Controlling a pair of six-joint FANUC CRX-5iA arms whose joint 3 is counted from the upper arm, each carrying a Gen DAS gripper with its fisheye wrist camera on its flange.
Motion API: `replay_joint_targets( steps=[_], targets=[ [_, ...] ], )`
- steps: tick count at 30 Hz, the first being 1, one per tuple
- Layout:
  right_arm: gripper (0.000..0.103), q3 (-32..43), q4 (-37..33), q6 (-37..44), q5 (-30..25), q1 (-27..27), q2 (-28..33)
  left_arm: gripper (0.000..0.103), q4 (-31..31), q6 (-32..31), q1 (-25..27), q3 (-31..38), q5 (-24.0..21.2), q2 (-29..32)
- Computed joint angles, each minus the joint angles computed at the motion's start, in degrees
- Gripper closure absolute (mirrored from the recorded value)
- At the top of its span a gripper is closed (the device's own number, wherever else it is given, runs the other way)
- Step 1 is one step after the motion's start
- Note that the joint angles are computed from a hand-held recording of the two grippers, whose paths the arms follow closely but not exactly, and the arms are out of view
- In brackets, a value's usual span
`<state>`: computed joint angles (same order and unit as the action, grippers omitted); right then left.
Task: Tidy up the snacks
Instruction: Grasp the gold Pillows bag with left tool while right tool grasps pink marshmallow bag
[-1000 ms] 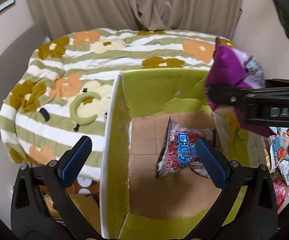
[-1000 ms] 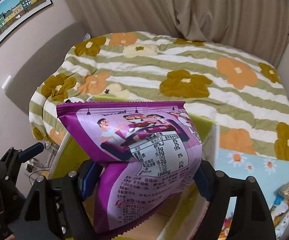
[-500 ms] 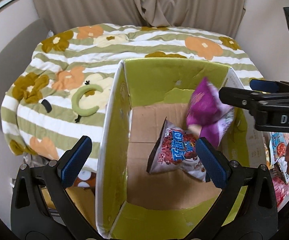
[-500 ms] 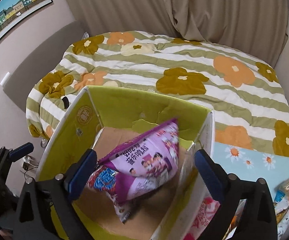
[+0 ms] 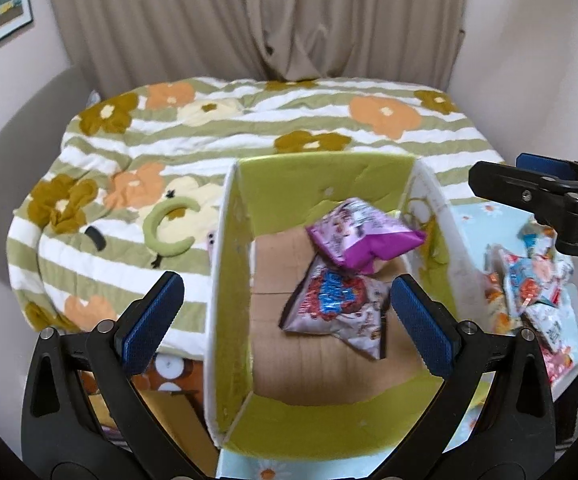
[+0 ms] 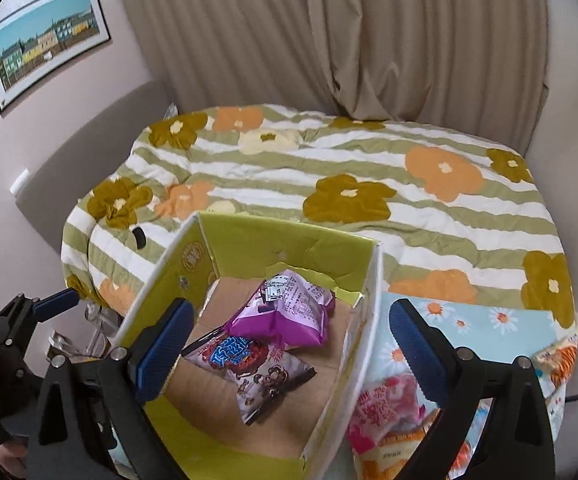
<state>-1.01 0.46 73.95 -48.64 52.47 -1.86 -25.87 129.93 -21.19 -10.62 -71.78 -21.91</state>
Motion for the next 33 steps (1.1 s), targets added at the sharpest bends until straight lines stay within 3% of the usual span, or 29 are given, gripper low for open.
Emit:
replay_joint_targets(
  steps=[6,13,18,23,33],
  targets=[
    [0.005,-6.23,4.49,-6.44,1.03,-0.16,-7.94,0.001,0.89,0.53,-4.21,1.69,1.79,0.42],
    [0.005,-13.22,7.43,-7.15,-1.5,-3.71,-17.59,0.001,-4.43,9.38,-16.91,7.53,-0.57,6.05],
    [0.005,-15.44,1.47,-0.07,-4.08,-10.77,-22.76,0.001,-8.46,18.26,-26.34,13.53,-4.07,13.03],
    [0.005,-17.95,-4.59,8.18,-6.93,-17.93,-26.94,0.001,-9.4,23.21,-32.06,18.09,-6.25,19.91],
    [0.005,-22.66,-17.3,26.2,-11.7,-33.32,-27.4,0.001,-6.89,26.97,-35.91,19.01,-1.52,29.39]
  ],
)
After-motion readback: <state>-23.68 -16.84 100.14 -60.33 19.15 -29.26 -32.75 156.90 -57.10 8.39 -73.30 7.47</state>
